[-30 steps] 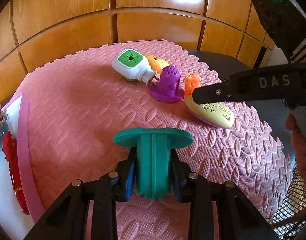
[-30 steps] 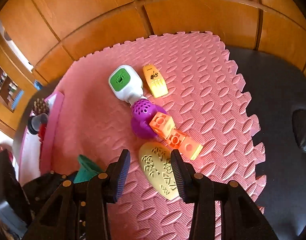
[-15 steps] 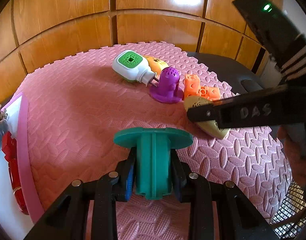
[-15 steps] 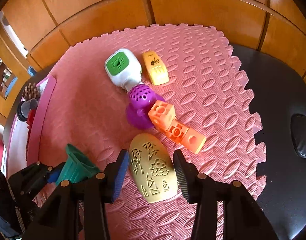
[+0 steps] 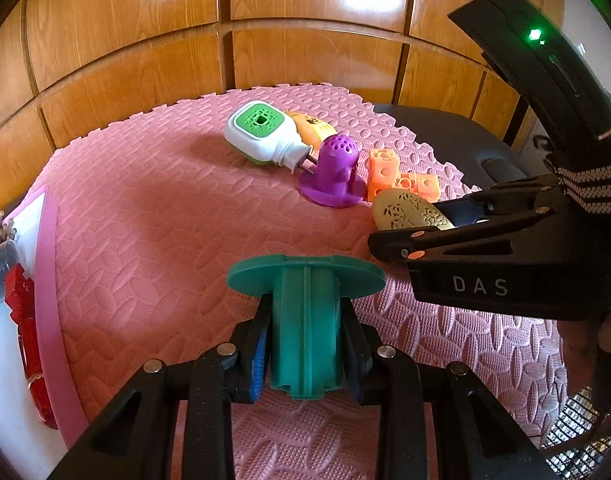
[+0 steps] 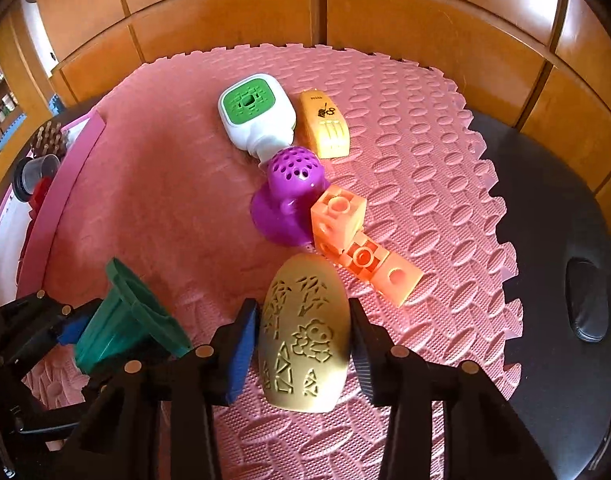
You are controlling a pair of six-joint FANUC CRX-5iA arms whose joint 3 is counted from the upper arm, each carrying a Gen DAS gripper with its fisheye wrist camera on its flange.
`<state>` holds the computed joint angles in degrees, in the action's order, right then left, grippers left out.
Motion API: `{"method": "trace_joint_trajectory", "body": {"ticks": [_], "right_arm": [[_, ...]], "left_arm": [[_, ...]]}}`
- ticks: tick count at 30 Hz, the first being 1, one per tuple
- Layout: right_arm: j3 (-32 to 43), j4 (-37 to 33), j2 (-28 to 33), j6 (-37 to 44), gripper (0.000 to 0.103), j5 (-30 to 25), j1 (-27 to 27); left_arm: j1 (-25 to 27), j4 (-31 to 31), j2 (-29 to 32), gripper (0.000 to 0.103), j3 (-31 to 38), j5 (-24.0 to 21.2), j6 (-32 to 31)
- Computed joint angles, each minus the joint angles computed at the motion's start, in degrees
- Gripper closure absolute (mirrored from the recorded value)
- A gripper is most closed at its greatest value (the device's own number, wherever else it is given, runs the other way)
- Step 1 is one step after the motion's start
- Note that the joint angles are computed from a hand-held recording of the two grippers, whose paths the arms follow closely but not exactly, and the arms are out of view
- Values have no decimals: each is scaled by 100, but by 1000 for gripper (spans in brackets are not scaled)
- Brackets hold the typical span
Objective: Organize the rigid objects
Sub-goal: 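Grasp the yellow egg-shaped stamp with the right gripper, then carry the teal toy into the white tray and open the left gripper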
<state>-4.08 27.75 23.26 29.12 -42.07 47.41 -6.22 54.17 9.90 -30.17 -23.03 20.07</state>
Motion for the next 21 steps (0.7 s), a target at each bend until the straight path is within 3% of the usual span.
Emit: {"method": "trace_joint_trajectory", "body": {"ticks": [8,12,16,21], "right_arm": [[-40,377,44,-77,61,-124,127],[-63,218,1,-66,61,-6,76],[-135,285,-21,-88,60,100,43],[-264,540,-32,-179,61,213,36]], "left_arm": [[4,8,5,72,3,-25,-60],[22,-9,13,73,18,-77,-51],[189,-686,42,73,292,-465,686],[286,-288,-238,73,106,-639,449]]}}
